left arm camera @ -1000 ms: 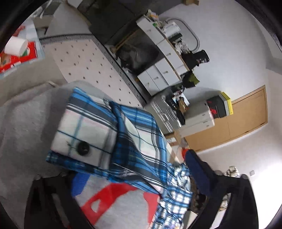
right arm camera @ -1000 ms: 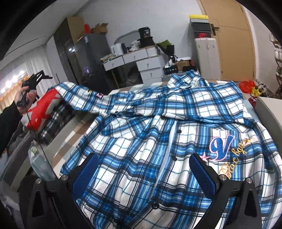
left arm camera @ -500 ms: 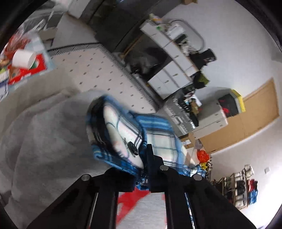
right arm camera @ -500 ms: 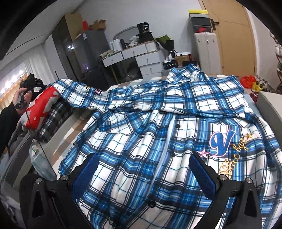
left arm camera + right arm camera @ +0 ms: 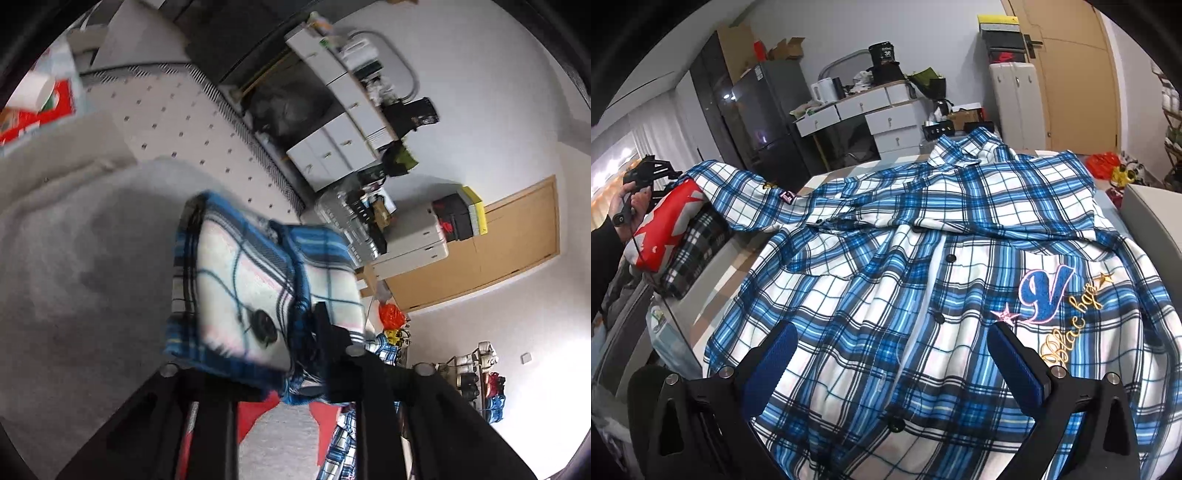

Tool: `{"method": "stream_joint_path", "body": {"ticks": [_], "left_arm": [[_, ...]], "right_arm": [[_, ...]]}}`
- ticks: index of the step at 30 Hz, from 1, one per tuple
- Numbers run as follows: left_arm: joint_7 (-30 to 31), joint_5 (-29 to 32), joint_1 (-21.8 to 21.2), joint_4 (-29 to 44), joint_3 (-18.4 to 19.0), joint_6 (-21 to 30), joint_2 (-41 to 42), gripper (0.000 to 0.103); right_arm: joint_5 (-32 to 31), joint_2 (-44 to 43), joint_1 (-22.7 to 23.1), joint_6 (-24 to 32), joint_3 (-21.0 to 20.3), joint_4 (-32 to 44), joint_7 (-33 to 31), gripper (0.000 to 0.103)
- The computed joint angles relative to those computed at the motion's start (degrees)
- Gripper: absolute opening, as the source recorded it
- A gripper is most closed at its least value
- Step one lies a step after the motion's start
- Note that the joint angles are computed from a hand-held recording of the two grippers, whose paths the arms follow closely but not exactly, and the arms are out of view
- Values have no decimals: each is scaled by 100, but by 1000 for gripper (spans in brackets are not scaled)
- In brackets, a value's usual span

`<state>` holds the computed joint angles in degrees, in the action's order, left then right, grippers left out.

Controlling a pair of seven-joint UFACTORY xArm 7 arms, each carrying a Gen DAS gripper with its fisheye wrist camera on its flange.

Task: Fold large clothes
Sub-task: 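Lift the grasped sleeve up with the left gripper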

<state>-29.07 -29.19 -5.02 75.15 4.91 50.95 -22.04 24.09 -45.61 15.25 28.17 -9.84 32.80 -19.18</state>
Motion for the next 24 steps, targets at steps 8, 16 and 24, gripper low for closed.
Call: {"method": "stream_joint_path", "body": {"ticks": [8, 16, 24], "left_arm": [[-235, 626, 65, 105, -308, -188, -37, 36], [-160, 1595, 115, 577, -564, -143, 11, 3], [-102, 2053, -118, 1528, -891, -83, 398, 3]], "right_arm": [[-2, -18, 57, 71, 8, 8, -62, 103], [74, -75, 117, 85, -42, 19, -113, 103], [123, -175, 117, 61, -68, 20, -107, 103]]}}
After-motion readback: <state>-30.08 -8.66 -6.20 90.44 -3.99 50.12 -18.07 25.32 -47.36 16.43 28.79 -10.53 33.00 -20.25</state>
